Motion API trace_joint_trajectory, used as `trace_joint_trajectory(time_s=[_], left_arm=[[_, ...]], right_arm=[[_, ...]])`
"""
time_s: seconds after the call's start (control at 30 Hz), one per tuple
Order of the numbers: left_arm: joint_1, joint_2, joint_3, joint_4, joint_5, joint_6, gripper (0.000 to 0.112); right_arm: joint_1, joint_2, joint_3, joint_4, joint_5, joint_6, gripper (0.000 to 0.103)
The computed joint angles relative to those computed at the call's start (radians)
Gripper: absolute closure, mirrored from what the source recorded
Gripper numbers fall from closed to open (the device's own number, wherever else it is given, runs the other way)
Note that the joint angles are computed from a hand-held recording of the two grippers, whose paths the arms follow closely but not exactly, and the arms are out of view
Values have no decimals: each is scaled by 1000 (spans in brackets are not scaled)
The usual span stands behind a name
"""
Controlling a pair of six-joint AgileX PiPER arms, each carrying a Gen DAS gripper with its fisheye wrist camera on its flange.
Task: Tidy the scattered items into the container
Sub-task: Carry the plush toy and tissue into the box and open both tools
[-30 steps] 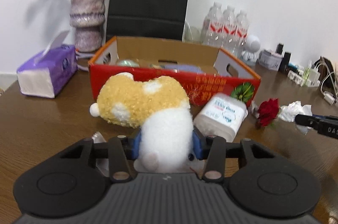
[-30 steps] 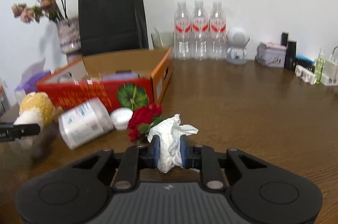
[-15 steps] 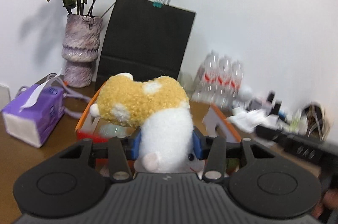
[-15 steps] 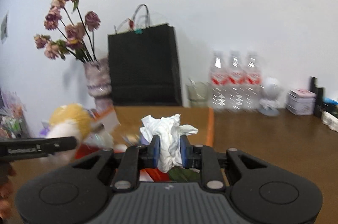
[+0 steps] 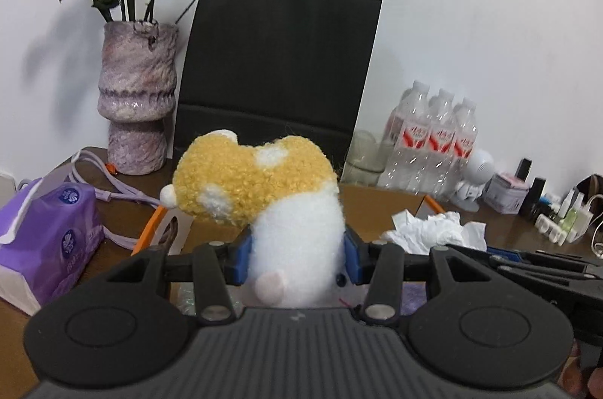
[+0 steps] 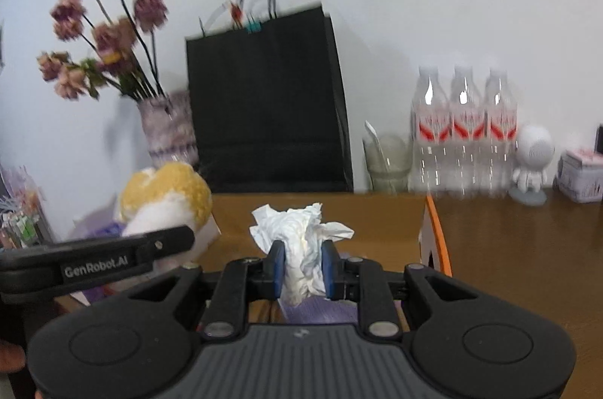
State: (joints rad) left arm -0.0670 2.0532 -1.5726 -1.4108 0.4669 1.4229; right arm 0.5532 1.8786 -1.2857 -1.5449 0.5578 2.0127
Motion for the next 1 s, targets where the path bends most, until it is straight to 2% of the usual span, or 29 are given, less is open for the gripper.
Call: trace_joint_trajectory(time_s=[0.2, 0.23, 0.27, 0.3, 0.33, 0.37, 0.4, 0.53, 0.73, 1.0], left_arm=[[-9, 35, -33, 85, -11, -72, 62], [-11, 35, -32, 89, -12, -68, 59], [-14, 33, -28, 95, -19, -65, 43], [-22, 28, -20, 102, -41, -63, 27], [-35, 18, 0, 85, -94, -44, 9], [-48, 6, 23, 28, -155, 15, 9], [-51, 0, 37, -38, -176, 85, 9], [-40, -11, 46, -95, -165, 116, 9], [-44, -6, 28, -2, -180, 22, 9], [-41, -16, 40, -13, -173, 38, 9]], right_arm=[[-6, 32, 0, 10, 17, -29, 83], [-10, 30, 4, 3, 8, -20, 77], [-13, 29, 7, -1, -2, -15, 72], [-17, 27, 10, -6, -13, -8, 57], [-21, 25, 12, -5, -24, -1, 29], [-23, 23, 12, 7, -28, -1, 16], [-24, 23, 7, 35, -20, -16, 0], [-36, 9, 19, 50, -33, -17, 0], [-34, 21, -6, 117, -20, -94, 0], [-37, 17, -3, 122, -20, -88, 0]])
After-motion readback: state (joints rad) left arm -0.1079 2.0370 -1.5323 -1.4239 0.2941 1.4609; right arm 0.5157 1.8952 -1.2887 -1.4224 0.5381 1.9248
